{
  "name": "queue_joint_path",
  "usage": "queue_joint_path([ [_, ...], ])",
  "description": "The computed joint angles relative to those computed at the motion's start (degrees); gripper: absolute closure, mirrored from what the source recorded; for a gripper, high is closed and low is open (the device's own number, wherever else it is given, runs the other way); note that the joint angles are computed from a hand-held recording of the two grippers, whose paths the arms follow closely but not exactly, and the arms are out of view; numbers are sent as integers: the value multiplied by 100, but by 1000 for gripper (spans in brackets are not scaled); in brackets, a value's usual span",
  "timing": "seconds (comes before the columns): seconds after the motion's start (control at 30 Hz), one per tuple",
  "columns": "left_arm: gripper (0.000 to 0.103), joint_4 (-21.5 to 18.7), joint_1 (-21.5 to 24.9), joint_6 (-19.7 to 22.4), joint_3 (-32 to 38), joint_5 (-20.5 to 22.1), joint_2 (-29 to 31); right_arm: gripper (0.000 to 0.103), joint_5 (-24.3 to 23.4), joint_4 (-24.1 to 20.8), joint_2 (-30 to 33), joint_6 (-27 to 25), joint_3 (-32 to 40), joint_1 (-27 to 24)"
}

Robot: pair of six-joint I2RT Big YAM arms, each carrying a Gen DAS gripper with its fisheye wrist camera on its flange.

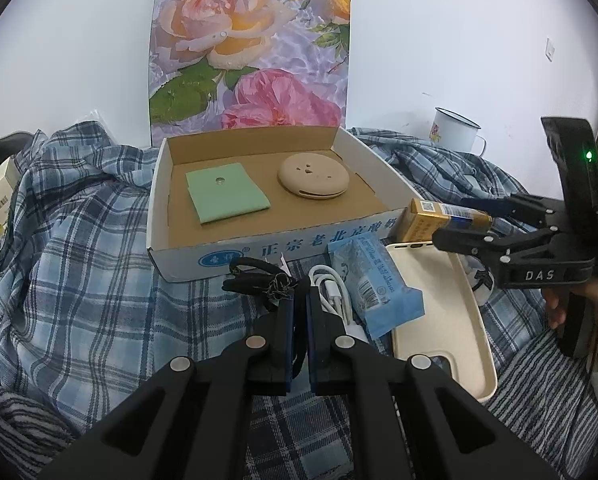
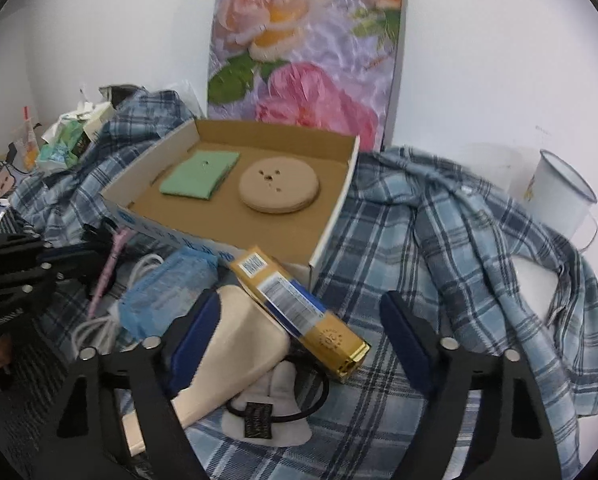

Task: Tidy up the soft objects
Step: 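Grasp the black cable with the left tool while the right tool grasps the yellow box, then lift the black cable and yellow box and carry both over the cardboard box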

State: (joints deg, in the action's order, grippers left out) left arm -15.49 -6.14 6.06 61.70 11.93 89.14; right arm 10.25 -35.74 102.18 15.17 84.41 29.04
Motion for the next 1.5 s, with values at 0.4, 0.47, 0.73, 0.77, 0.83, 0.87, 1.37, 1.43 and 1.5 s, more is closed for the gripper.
queue_joint_path([
  [0.4,97,57,19,-48,-5,17,-1,69,-439,340,-121,-99,-263,-64],
  [0.47,97,99,17,-68,-35,17,-33,76,-415,350,-156,-222,-291,-19],
  [0.73,97,249,44,-92,-125,65,-133,87,-248,325,-359,-501,-386,161],
  [0.77,97,264,47,-90,-135,64,-143,87,-240,369,-411,-490,-423,181],
  [0.83,97,307,49,-91,-158,63,-166,87,-191,414,-506,-486,-483,236],
  [0.87,97,338,45,-95,-179,63,-185,87,-138,445,-546,-495,-513,269],
  [1.37,97,605,50,-134,-309,39,-493,87,900,1426,-939,-247,-672,895],
  [1.43,97,564,43,-113,-294,48,-602,87,986,1484,-964,-253,-620,959],
  [1.5,97,612,49,-110,-319,91,-754,87,1048,1485,-982,-305,-543,1005],
])
